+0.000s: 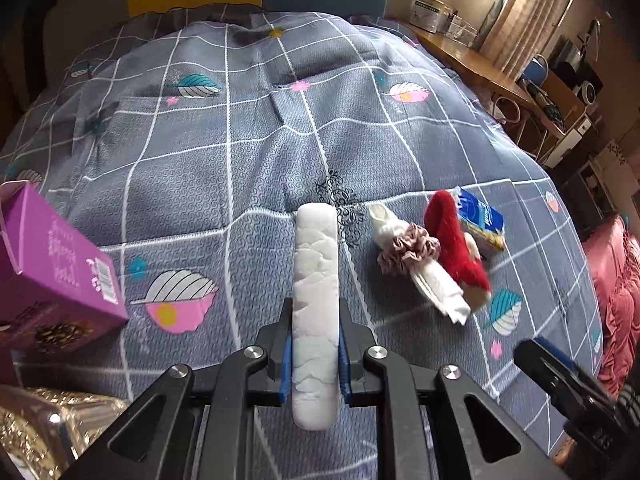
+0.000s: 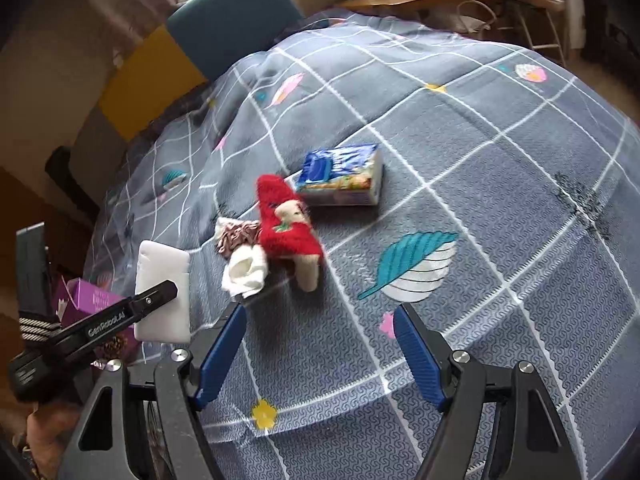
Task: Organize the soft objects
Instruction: 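Lower left tool onto white sponge bar and grasp it, then grasp white cloth with pink satin scrunchie using right tool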
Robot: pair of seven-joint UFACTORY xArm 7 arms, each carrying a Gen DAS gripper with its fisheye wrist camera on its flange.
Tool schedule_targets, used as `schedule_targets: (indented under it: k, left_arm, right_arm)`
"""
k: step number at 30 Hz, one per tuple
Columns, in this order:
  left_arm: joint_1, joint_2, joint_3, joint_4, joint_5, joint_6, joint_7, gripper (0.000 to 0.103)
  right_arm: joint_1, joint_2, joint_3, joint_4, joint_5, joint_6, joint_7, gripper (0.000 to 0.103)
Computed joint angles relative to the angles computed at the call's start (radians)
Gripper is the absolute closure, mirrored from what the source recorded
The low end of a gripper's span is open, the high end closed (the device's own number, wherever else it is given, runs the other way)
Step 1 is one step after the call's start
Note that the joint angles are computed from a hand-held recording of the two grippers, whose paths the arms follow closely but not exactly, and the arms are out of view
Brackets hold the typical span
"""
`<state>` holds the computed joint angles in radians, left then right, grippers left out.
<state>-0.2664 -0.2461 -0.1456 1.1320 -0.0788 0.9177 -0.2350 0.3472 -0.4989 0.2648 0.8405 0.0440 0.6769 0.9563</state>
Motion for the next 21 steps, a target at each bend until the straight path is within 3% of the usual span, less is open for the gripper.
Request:
schedule_targets:
  k: [4,7,13,17,21]
  left_arm:
    - [0.0,-0.051,0.005,-0.023,-0.008,0.0,0.012,0.087]
    - [0.002,-0.08,0.011,-0.028,-0.017,0.003,0.021,0.087]
    - [0.018,-0.1,0.027,0.022,-0.033,0.018,0.039,0.087]
    - [0.028,-0.07,0.041,0.093,-0.059,0.034,0.049,0.087]
    - [0.048,-0.02,0.051,0.182,-0.061,0.055,0.055,0.087]
  right_arm:
    - [0.026,0.081,-0.007,0.068,-0.01,-0.023,-0.093,0.036]
    - [0.022,0.191,0.004,0.172,-0.078,-0.017,-0.182,0.039]
    - [0.043,0.431,0.005,0.397,-0.211,0.07,-0.308,0.045]
    - [0.085,0.547,-0.014,0.508,-0.336,0.176,-0.274,0.047]
    - [0.117,0.568,-0.037,0.519,-0.353,0.19,-0.283,0.062]
